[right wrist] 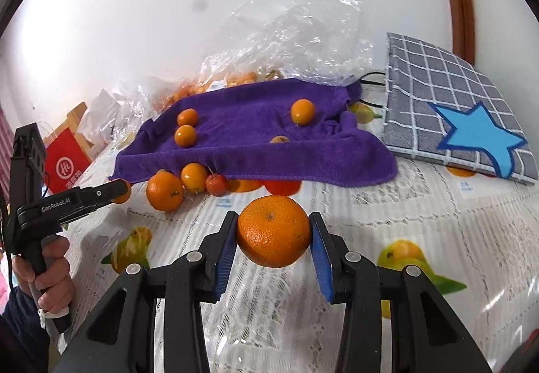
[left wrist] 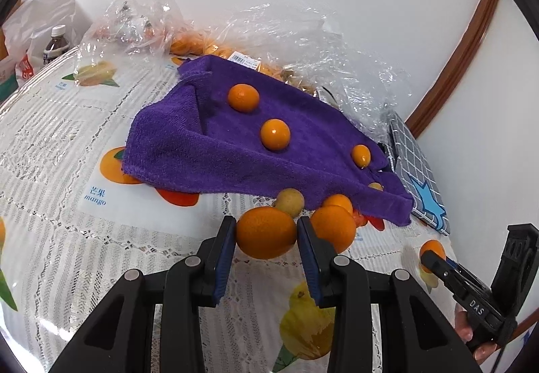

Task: Organize fruits
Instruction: 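Carry the orange onto the purple towel and open the right gripper while the left carries its orange there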

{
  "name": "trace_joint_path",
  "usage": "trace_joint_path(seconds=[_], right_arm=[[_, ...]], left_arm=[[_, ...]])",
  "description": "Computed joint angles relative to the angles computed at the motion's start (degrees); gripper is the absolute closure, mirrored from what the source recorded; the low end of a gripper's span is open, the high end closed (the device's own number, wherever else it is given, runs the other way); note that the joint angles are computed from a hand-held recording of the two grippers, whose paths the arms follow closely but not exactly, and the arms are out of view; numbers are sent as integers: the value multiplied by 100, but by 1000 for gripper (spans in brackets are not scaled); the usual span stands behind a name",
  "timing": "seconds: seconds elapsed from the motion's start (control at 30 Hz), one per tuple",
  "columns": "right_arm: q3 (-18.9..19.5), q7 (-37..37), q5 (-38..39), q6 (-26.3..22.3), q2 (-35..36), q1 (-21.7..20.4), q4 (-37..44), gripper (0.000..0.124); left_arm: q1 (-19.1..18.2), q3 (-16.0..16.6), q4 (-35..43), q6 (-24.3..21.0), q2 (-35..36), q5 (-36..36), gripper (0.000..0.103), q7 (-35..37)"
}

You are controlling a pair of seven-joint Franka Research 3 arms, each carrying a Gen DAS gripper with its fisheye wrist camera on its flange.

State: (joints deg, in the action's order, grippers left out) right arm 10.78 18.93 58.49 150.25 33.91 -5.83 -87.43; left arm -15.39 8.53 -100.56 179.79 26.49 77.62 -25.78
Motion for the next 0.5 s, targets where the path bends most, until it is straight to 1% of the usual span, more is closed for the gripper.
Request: trace_joint_path(seconds=[0.03, 0.13, 0.23, 0.33, 0.43, 0.5], right_arm=[[-45, 57, -44, 142, -32, 57, -34, 82], [31, -72, 89, 380, -123, 17, -102, 82], [91, -174, 290, 356, -210, -77, -104, 82], [54, -149, 385, 316, -263, -82, -68, 82], [-16, -44, 380, 376, -295, -35, -47, 82], [-47, 31, 342, 420, -289, -3, -19, 82]], left_arm=[[-17, 23, 17, 28, 5, 62, 68, -43], [-21, 26, 57, 91, 14, 209, 68, -94], [-12, 11, 93, 110, 19, 340, 68, -169], [13, -14, 124, 97, 1, 599, 68, -417], [63, -54, 191, 93, -28, 1175, 68, -1033], [95, -130, 172, -59, -104, 1548, 68, -1402]])
